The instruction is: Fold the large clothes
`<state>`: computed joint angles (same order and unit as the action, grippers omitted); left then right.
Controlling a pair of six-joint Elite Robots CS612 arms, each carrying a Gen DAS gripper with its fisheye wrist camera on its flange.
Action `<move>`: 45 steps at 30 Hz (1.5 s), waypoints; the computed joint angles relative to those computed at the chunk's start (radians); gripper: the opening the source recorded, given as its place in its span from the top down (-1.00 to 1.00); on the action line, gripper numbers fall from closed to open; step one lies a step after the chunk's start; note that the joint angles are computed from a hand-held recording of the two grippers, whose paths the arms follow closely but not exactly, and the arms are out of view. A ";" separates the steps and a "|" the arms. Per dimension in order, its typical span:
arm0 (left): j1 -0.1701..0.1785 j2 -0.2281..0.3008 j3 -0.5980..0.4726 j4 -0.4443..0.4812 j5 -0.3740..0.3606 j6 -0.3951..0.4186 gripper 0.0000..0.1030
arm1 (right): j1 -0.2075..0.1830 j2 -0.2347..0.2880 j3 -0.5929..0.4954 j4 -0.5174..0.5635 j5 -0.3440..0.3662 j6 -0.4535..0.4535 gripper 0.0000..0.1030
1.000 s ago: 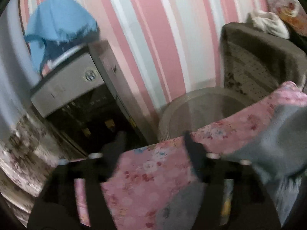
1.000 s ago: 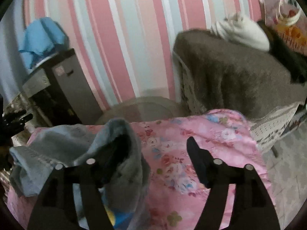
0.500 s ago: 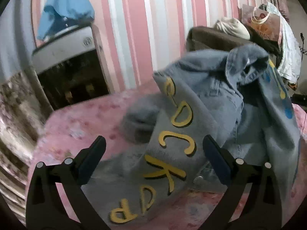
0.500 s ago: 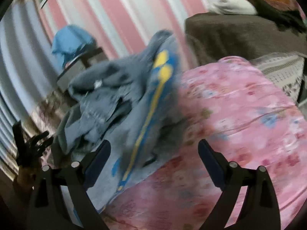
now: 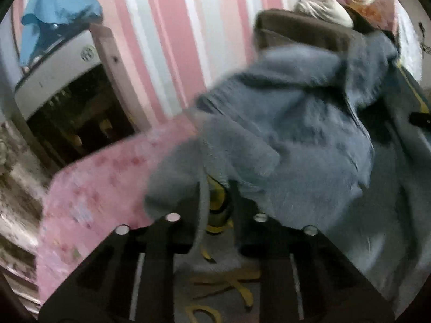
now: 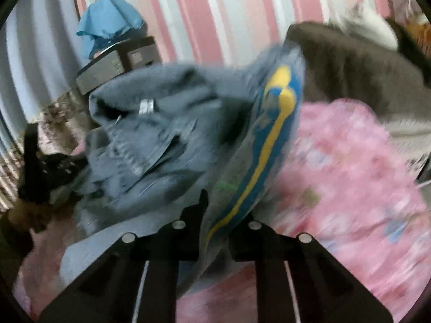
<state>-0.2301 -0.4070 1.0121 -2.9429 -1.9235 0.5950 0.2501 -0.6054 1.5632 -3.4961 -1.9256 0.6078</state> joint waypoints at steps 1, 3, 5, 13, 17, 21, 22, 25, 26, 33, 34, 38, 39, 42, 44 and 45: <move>-0.001 0.006 -0.031 0.006 0.006 -0.030 0.74 | -0.003 -0.009 0.008 0.003 -0.029 -0.008 0.76; -0.004 0.016 -0.076 0.001 0.028 -0.064 0.75 | -0.015 -0.036 0.023 0.023 -0.091 -0.036 0.77; -0.012 0.035 -0.136 -0.003 0.075 -0.081 0.77 | -0.032 -0.060 0.030 0.077 -0.156 -0.062 0.77; -0.020 0.100 -0.292 0.094 0.170 -0.148 0.49 | -0.099 -0.092 0.040 0.305 -0.139 0.000 0.22; -0.002 0.056 -0.161 -0.046 0.129 -0.109 -0.72 | -0.068 -0.089 0.088 0.214 -0.172 0.012 -0.66; 0.028 -0.011 0.016 -0.203 0.086 -0.059 -0.86 | -0.029 -0.108 0.166 0.147 -0.214 0.058 -0.76; 0.036 -0.023 0.048 -0.229 0.069 -0.058 -0.90 | -0.017 -0.112 0.187 0.132 -0.236 0.070 -0.79; 0.062 -0.073 0.181 -0.322 -0.003 -0.033 -0.92 | 0.023 -0.117 0.244 0.043 -0.304 0.133 -0.79; 0.069 -0.085 0.219 -0.348 -0.030 -0.022 -0.94 | 0.031 -0.110 0.254 -0.023 -0.298 0.137 -0.79; 0.067 -0.134 0.393 -0.355 -0.115 0.069 -0.94 | 0.097 -0.024 0.159 -0.268 -0.034 0.090 -0.79; 0.062 -0.132 0.399 -0.365 -0.109 0.072 -0.94 | 0.101 -0.004 0.125 -0.280 0.023 0.084 -0.79; 0.051 -0.120 0.390 -0.363 -0.104 0.044 -0.94 | 0.125 0.052 -0.002 -0.176 0.116 0.033 -0.79; 0.050 -0.117 0.384 -0.364 -0.101 0.031 -0.94 | 0.132 0.060 -0.027 -0.129 0.107 0.019 -0.79; 0.054 -0.109 0.370 -0.378 -0.106 -0.019 -0.94 | 0.141 0.082 -0.092 0.018 0.071 0.028 -0.79; 0.057 -0.104 0.363 -0.384 -0.101 -0.062 -0.94 | 0.139 0.093 -0.117 0.064 0.052 0.059 -0.79; 0.059 -0.100 0.358 -0.388 -0.102 -0.084 -0.94 | 0.137 0.096 -0.123 0.066 0.045 0.063 -0.79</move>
